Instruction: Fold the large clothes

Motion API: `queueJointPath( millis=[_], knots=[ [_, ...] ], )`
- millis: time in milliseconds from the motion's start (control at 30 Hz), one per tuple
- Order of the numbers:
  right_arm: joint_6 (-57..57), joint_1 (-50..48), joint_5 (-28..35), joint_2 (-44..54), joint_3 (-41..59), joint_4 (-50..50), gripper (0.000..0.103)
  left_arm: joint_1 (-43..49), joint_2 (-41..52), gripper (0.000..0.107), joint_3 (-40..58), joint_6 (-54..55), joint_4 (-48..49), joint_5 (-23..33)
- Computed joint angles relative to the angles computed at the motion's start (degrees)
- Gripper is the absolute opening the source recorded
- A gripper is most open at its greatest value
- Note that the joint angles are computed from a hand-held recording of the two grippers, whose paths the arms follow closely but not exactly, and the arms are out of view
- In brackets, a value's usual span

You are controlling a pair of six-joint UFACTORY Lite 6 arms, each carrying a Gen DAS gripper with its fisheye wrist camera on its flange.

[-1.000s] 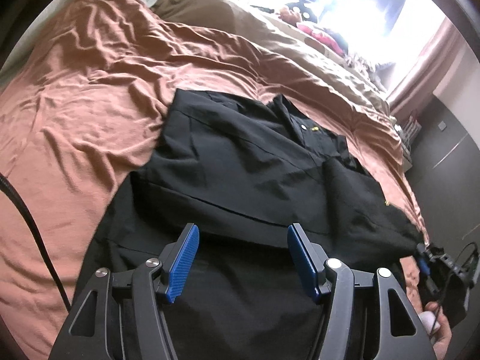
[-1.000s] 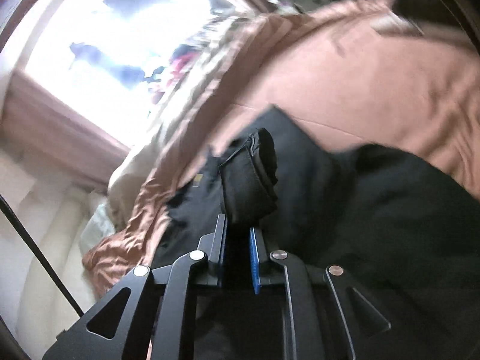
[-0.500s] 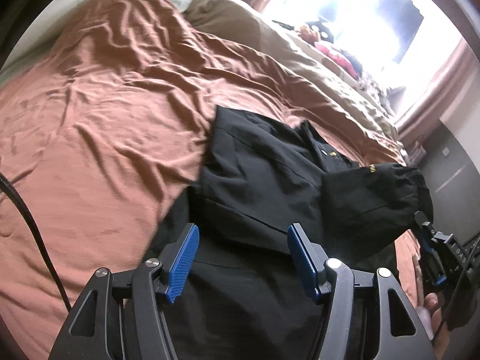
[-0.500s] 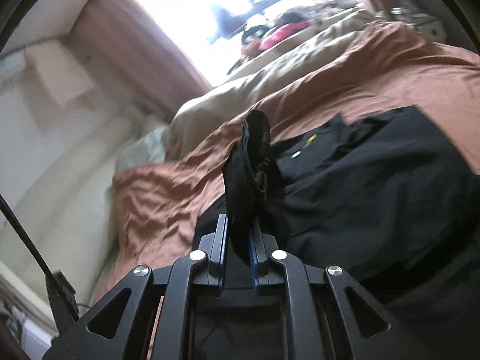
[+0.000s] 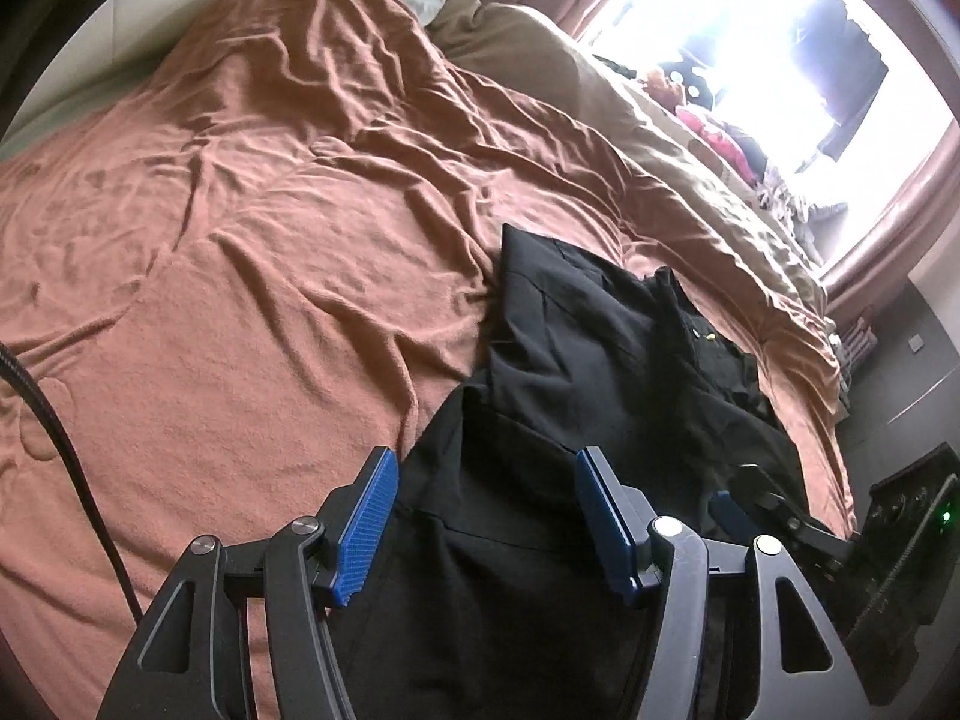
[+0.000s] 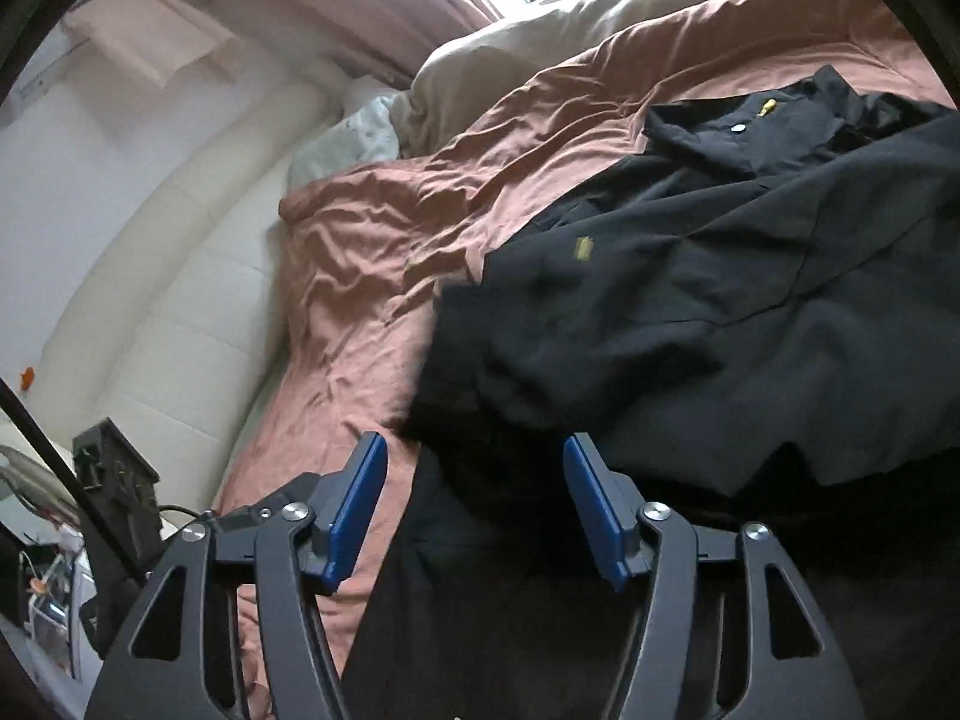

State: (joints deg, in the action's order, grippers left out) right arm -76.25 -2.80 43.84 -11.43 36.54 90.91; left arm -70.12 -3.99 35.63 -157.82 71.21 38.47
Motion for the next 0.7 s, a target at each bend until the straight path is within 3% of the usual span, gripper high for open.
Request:
queueJointPath(
  millis=[67,200,367,467,567,700],
  knots=[
    [-2.09,-2.27,1.68,3.29,0.99,0.6,0.06,0.06,1.11,0.066,0.89,0.09,0.12,-0.04],
    [-1.63,-12.03,2.22,-0.28,-4.75,-6.11,0.06,1.08,5.74,0.069,4.4,0.43,0.9,-1.2],
    [4.64,-27.95,7.92,-3.56,-4.38,-16.71,0.06,2.99,13.59,0.069,11.1,1.43,2.75,-4.86],
    [7.43,-35.36,8.28,-4.0,-3.9,-20.82,0.06,4.03,19.6,0.069,16.63,2.92,2.8,-5.46],
    [8.19,-45.69,12.06,0.18,-1.59,-24.64,0.06,5.51,24.83,0.069,21.19,7.52,-1.1,-6.77],
    [9.04,-53.39,10.07,6.47,2.77,-25.96,0.059,7.65,31.24,0.069,25.55,10.54,-4.33,-10.91]
  ],
)
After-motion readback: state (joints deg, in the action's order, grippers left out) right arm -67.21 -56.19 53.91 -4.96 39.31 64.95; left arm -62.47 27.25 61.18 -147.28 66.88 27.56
